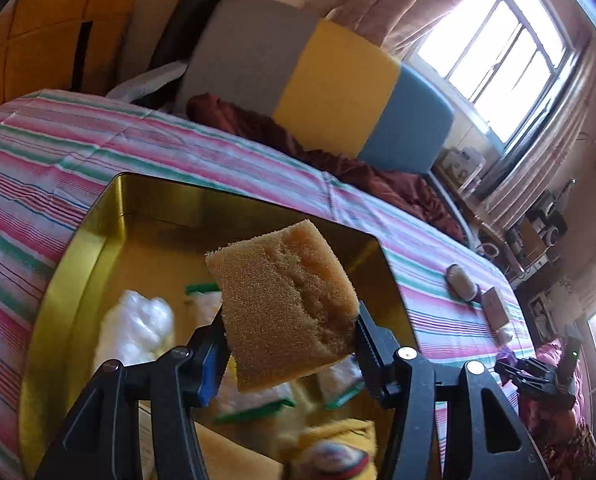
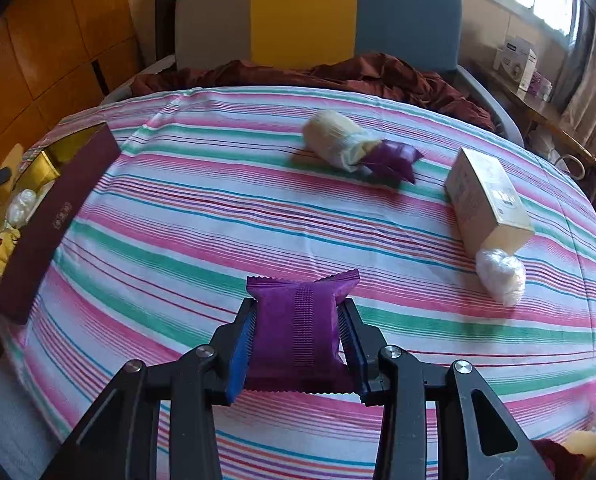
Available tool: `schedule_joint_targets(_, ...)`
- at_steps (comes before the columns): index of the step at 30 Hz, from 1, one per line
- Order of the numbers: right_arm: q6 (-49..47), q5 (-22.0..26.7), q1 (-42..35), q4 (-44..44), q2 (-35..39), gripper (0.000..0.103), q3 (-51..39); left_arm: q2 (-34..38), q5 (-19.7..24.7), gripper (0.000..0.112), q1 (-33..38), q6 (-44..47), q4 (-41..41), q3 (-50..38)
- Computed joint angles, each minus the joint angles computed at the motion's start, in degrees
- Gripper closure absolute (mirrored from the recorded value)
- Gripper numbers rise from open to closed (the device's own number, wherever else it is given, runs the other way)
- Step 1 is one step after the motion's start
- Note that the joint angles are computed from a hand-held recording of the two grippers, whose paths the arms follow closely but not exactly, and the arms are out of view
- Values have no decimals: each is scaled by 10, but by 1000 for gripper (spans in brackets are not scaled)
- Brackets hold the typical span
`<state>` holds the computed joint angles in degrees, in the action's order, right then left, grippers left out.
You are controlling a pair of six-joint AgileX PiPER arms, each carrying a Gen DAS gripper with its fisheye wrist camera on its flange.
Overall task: Organize objects
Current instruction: 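Carry the yellow sponge into the gold tray and release it while the right tool carries the purple pouch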
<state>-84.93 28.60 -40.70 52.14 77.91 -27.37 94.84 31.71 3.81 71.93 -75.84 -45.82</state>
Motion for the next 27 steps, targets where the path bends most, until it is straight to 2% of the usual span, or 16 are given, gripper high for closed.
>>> schedule_joint_targets(7,111,13,130,-18,-68,61,11,108,7,56,16,-230,239,-154)
schedule_joint_targets(10,158,-1,209,-11,-91,61,17,142,25,55,25,-274,285,-194)
schedule_joint_targets(13,196,-12,279,2,-103,61,16,165,29,52,34,-297,285,-220)
schedule_joint_targets(16,236,-36,347,7,-104,61,13,166,12,49,37,-310,280,-223)
schedule_joint_targets(17,245,-42,363,9,-103,61,11,167,17,48,42,-296,263,-223)
schedule_joint_targets(19,262,-58,398,14,-94,61,7,165,24,37,43,-271,242,-220)
schedule_joint_targets(21,267,-65,421,27,-83,61,3,148,-6,26,36,-242,227,-198)
schedule_joint_targets(23,267,-73,439,39,-75,61,0,125,-35,26,33,-193,187,-169)
schedule_joint_targets(27,269,-84,468,56,-64,61,-6,89,-30,26,55,-109,98,-131)
